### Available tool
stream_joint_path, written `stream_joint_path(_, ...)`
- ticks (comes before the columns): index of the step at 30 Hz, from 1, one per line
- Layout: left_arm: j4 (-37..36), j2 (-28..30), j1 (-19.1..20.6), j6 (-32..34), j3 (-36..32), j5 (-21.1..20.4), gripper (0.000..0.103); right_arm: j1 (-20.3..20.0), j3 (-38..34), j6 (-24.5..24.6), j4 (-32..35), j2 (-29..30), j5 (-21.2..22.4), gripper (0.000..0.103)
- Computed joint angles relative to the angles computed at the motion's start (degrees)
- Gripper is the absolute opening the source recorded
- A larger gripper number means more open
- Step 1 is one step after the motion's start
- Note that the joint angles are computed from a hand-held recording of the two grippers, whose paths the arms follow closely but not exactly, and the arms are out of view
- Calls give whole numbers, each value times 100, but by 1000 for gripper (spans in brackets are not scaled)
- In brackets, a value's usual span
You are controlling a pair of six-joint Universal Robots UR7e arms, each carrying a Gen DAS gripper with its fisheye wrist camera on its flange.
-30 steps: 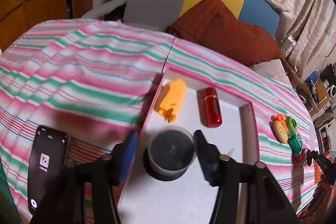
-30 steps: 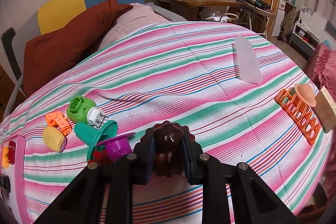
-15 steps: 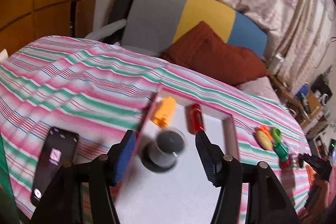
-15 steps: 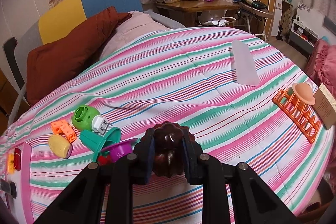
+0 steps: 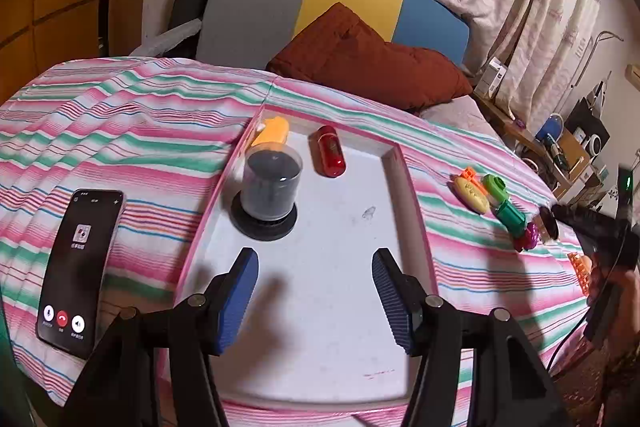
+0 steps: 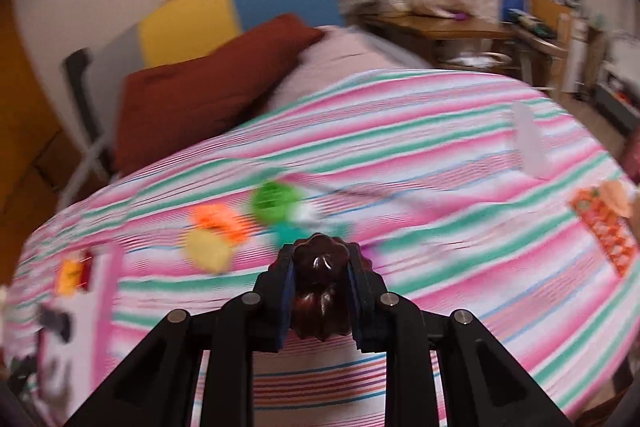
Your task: Organize rigid objects
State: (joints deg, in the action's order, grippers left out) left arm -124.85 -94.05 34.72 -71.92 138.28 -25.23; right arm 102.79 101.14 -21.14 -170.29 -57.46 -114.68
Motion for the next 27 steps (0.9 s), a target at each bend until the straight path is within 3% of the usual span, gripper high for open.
stream_joint_path(4, 109, -114, -89, -78, 97, -98, 60, 396, -100, 55, 435, 283, 509, 23)
stream_joint_path(10, 563, -253, -285, -329, 181, -145, 60, 888, -465, 249, 875, 922, 826, 23)
stream_joint_path(16, 787, -506, -369, -488, 266, -151, 60, 1286, -935, 124, 985, 1624, 664, 23)
stream_joint_path(19, 1251, -732, -446, -850, 278, -71, 60, 1418, -1232, -71, 983, 1979, 387, 23)
stream_joint_path(27, 1734, -1154, -568, -1269, 390, -107, 60, 1477, -1758, -226, 1099, 2578, -169, 23)
